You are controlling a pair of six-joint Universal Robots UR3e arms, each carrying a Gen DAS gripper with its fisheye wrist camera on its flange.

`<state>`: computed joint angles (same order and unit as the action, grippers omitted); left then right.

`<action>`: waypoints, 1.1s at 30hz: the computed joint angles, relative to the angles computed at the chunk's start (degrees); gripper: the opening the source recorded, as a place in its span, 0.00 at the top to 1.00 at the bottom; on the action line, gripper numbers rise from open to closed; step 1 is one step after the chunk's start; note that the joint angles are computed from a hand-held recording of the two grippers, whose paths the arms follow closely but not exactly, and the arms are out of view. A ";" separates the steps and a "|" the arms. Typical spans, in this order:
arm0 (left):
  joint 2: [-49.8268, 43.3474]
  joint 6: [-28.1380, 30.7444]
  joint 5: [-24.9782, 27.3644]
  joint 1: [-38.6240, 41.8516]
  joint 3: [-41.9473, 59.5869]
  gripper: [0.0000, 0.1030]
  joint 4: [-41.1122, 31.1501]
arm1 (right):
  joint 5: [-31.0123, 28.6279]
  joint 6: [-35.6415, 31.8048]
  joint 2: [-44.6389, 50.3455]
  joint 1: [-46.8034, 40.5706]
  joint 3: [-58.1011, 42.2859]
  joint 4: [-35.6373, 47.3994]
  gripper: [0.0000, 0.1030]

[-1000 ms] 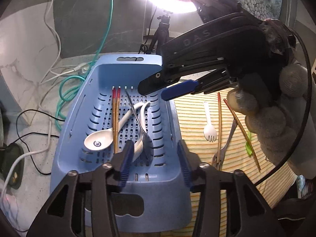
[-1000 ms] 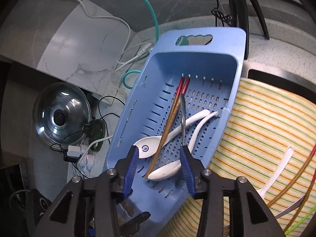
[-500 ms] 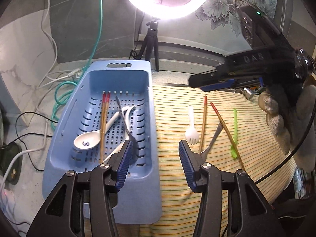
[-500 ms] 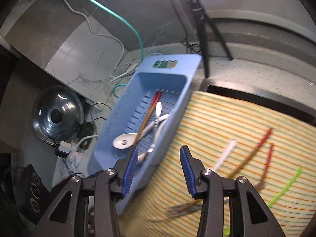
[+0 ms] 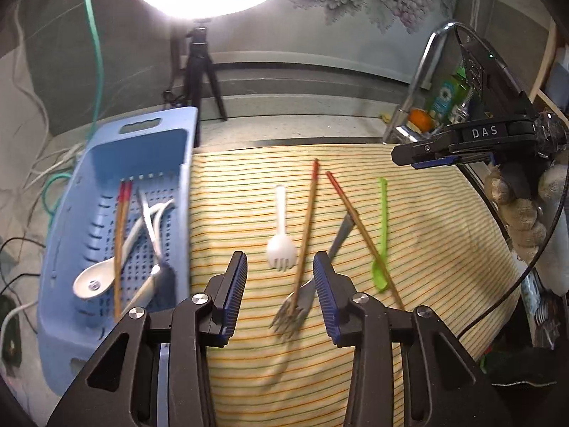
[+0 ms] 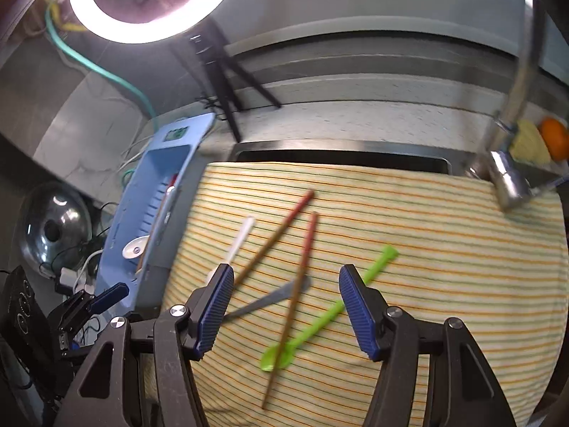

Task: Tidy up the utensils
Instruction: 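Move both grippers back over the chopstick and green plastic spoon, then grasp a red-tipped chopstick with the left gripper while the right grasps the green spoon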

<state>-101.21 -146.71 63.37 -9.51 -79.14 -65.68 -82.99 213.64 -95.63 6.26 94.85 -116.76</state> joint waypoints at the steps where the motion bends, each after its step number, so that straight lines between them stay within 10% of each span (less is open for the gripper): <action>1: -1.05 -0.05 0.26 -0.84 1.22 0.70 -0.34 | 0.15 -0.02 -0.94 -0.72 1.04 0.28 0.44; 14: -21.90 -1.24 3.93 -9.49 30.30 0.84 -16.34 | 4.16 2.75 -0.68 -2.54 7.69 -0.78 0.70; 33: -47.35 -3.50 12.91 -15.70 68.39 0.83 -32.35 | 6.58 7.62 3.70 -4.69 10.70 -3.07 0.78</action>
<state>-148.56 -150.21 76.28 -25.21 -10.75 -98.02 -76.41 221.26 -91.92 1.56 105.55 -119.84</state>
